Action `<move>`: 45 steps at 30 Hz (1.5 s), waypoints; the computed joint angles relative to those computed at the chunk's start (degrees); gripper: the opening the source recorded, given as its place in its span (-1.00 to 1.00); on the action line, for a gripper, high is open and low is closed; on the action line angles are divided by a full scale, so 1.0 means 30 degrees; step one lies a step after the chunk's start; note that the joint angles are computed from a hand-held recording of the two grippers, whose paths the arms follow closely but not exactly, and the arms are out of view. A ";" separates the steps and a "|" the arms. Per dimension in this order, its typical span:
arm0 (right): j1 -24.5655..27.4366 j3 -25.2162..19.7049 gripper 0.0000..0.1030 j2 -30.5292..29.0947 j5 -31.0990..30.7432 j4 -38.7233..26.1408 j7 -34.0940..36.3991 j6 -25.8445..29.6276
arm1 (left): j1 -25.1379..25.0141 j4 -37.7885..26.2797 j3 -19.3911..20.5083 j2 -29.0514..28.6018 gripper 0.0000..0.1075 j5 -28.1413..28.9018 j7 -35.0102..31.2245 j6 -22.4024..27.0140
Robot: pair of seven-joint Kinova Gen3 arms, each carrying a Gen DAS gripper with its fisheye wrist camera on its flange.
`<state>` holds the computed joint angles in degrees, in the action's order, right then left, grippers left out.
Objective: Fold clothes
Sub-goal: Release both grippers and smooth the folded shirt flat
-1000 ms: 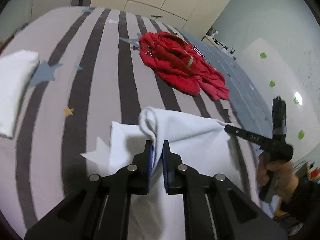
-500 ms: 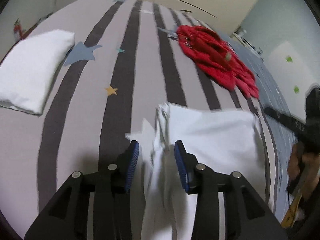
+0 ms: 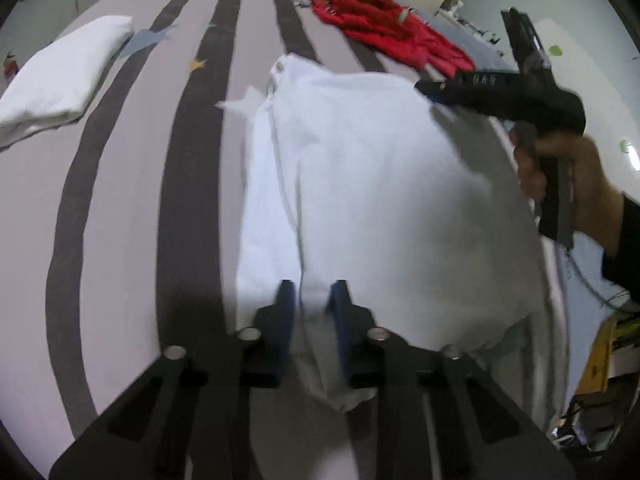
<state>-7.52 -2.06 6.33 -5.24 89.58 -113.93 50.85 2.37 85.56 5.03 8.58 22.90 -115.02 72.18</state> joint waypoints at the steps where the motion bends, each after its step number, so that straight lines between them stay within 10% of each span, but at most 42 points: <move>1: 0.0044 0.0003 -0.57 0.0108 -0.0113 -0.0015 0.0082 -0.0039 | -0.0116 0.0214 -0.0071 -0.0045 -0.73 0.0132 -0.0105 -0.0074; 10: 0.0810 0.0165 -0.57 0.0120 -0.1862 -0.0089 0.0720 -0.0085 | -0.0516 -0.0544 -0.0347 -0.0518 -0.74 0.0147 -0.0629 0.0841; 16: -0.0194 -0.0281 -0.56 -0.2439 0.1745 0.0963 -0.2228 -0.0112 | -0.0523 -0.2370 -0.0029 0.0333 -0.74 0.1941 -0.0605 -0.1234; 28: -0.0324 -0.1287 -0.56 -0.4354 0.4835 0.3669 -0.6611 0.0167 | 0.3283 -0.5708 0.0642 0.4719 -0.74 -0.2867 0.2501 -0.4347; 45: 0.0926 0.0278 -0.56 -0.3021 0.3007 0.3523 -0.3298 -0.1263 | 0.2094 -0.4617 0.1525 0.4117 -0.75 -0.2360 0.1689 -0.5353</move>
<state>-4.74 -1.22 -2.73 3.78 100.15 -123.82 47.06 8.65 71.71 9.60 20.93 15.82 -109.95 56.13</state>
